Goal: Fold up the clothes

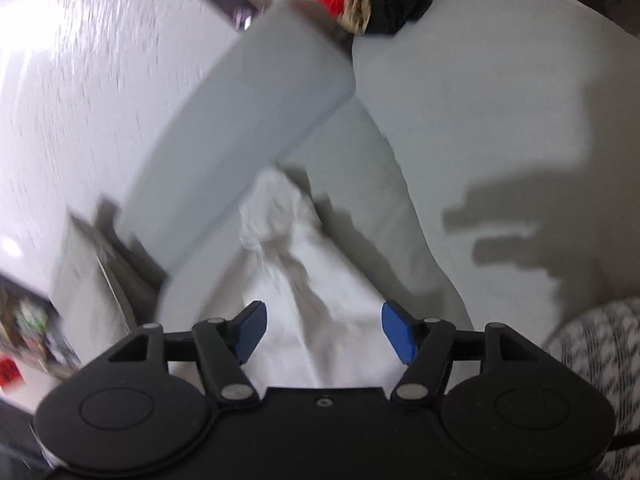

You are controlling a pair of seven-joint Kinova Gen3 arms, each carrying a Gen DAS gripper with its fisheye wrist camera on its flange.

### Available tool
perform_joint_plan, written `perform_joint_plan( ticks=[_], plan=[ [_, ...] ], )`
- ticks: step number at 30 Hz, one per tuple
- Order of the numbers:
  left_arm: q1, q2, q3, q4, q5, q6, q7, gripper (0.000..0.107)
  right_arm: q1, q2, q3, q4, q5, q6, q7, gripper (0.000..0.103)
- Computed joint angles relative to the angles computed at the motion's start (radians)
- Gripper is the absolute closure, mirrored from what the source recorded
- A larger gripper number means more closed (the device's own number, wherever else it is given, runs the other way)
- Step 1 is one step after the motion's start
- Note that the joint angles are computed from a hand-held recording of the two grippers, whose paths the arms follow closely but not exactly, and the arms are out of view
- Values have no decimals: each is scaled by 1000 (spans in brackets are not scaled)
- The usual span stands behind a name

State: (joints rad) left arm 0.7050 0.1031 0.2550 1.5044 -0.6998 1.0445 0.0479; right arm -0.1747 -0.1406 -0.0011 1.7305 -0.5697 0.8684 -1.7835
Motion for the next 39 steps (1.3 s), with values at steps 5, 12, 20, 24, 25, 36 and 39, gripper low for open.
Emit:
perform_joint_plan(
  ticks=[5,12,20,24,25,36,39],
  plan=[
    [15,31,-7,4,-35,9,-11,107,16,81,-195,-52,191,-14,41,41],
    [70,103,-43,-89,-10,134,-73,107,-34,205,-352,-86,476,-131,-105,79],
    [53,88,-65,-73,29,117,-18,107,197,98,-382,-36,538,-253,-426,101],
    [31,88,-60,-75,64,99,-57,107,310,99,-326,-31,436,-191,-534,97],
    [30,87,-61,-75,68,98,-58,107,309,107,-296,-43,395,-150,-524,90],
    [26,90,-64,-84,93,112,-47,104,324,92,-265,-102,126,215,-222,67],
    [21,89,-64,-86,105,111,-54,104,309,118,-330,-109,247,200,-322,67]
  ],
)
